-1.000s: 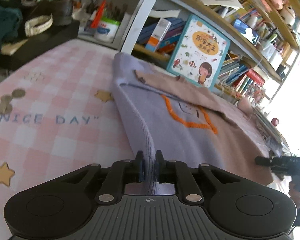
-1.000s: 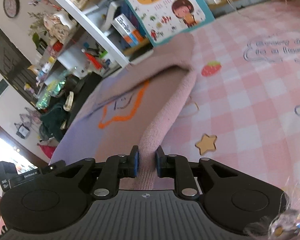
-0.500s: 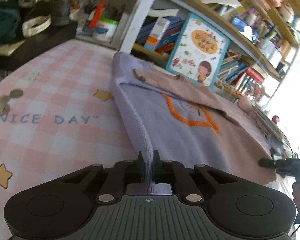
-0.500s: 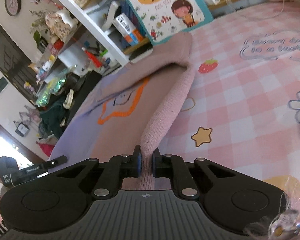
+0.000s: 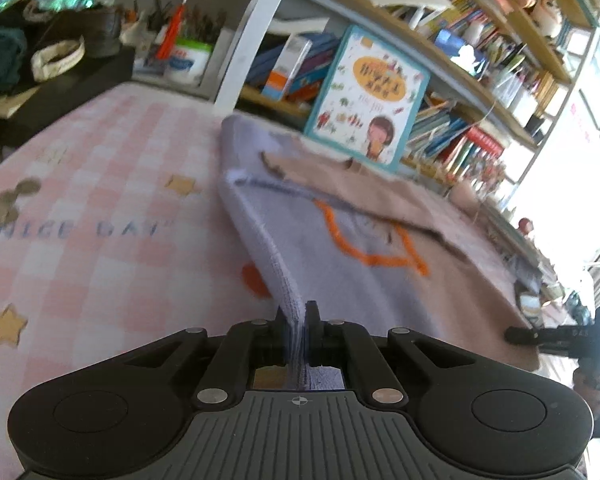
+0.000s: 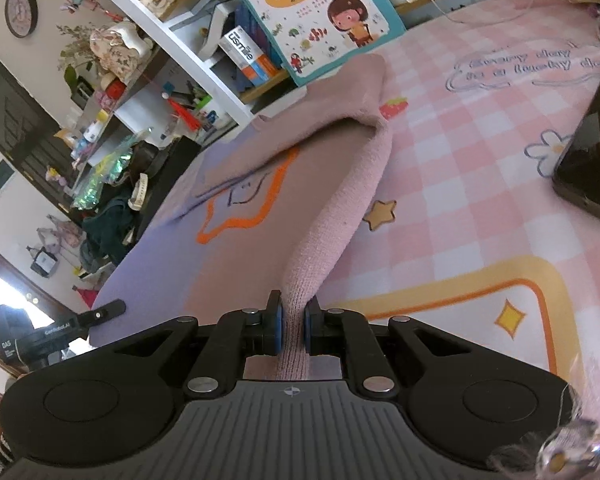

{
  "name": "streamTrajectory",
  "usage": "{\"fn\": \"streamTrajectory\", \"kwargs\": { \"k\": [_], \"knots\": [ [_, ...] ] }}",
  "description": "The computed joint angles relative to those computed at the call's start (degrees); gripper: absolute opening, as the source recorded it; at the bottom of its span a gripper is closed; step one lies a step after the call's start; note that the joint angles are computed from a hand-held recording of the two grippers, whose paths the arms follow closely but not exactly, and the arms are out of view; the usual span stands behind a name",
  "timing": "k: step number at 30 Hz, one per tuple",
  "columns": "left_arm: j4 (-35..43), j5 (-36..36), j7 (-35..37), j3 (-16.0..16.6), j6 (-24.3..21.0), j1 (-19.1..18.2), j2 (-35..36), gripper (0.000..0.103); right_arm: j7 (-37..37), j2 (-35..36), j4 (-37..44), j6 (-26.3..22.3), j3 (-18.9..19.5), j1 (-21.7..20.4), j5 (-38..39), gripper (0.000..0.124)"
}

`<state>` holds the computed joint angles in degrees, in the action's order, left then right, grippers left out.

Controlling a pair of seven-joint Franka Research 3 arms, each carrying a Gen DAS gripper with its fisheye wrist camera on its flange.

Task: Fold clothes
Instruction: 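Fold both sweater side edges inward toward the center with both grippers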

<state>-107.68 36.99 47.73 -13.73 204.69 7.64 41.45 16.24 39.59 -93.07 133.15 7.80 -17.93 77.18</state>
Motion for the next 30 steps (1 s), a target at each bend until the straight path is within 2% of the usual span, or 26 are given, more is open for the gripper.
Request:
{"fn": "streamTrajectory", "kwargs": {
  "k": [5, 8, 10, 13, 14, 15, 17, 19, 20, 21, 23, 26, 28, 30],
  "knots": [
    [-0.5, 1.3, -1.3, -2.0, -2.6, 1.7, -0.1, 0.006, 0.0, 0.0, 0.0, 0.4, -0.2, 0.3, -0.9, 0.01],
    [-0.5, 2.0, -1.7, -3.9, -4.5, 3.4, -0.1, 0.01, 0.2, 0.3, 0.4, 0.4, -0.3, 0.3, -1.8, 0.011],
    [-0.3, 3.4, -1.9, -6.7, -6.1, 5.9, 0.2, 0.014, 0.2, 0.4, 0.6, 0.2, -0.3, 0.2, -2.4, 0.012],
    [-0.1, 5.9, -1.6, -12.9, -8.4, 11.3, 1.5, 0.03, 0.1, 0.3, 0.8, 0.2, -0.3, 0.3, -3.2, 0.012],
    [-0.1, 6.1, -1.1, -14.1, -8.6, 12.3, 1.9, 0.035, 0.1, 0.3, 0.8, 0.2, -0.2, 0.3, -3.5, 0.013],
    [0.0, 6.2, -0.5, -15.0, -8.9, 12.9, 2.3, 0.035, 0.2, 0.4, 0.9, 0.0, -0.2, 0.3, -3.6, 0.014],
    [0.1, 5.4, 1.1, -14.4, -8.8, 11.9, 2.1, 0.031, 0.2, 0.5, 1.1, -0.3, -0.1, 0.2, -4.0, 0.015],
    [-0.1, 4.1, 2.1, -13.2, -8.6, 10.7, 1.7, 0.018, 0.1, 0.4, 1.1, -0.1, -0.1, 0.3, -4.4, 0.012],
    [-0.3, 3.6, 2.4, -12.9, -8.7, 10.5, 1.5, 0.005, -0.3, 0.2, 0.8, 0.2, -0.1, 0.4, -4.4, 0.01],
    [-0.5, 3.7, 2.5, -13.8, -8.5, 11.5, 1.9, 0.005, -0.3, 0.1, 0.7, 0.4, -0.1, 0.4, -4.4, 0.01],
    [-1.5, 5.6, 2.3, -18.4, -8.2, 16.3, 3.6, 0.005, 0.1, -0.4, 0.0, -0.1, -0.2, 0.1, -4.4, 0.009],
    [-4.4, 9.0, 1.4, -22.9, -7.1, 22.0, 4.7, 0.005, 0.7, -1.6, -1.7, -2.7, -0.6, -0.9, -4.8, 0.009],
    [-6.7, 11.4, -0.5, -25.2, -5.5, 25.5, 5.2, 0.005, 1.4, -2.7, -3.1, -5.0, -1.2, -1.5, -5.2, 0.009],
    [-9.0, 13.4, -2.9, -26.2, -2.8, 27.9, 5.4, 0.005, 1.8, -4.1, -5.0, -7.7, -1.9, -2.1, -5.7, 0.009]
  ]
}}
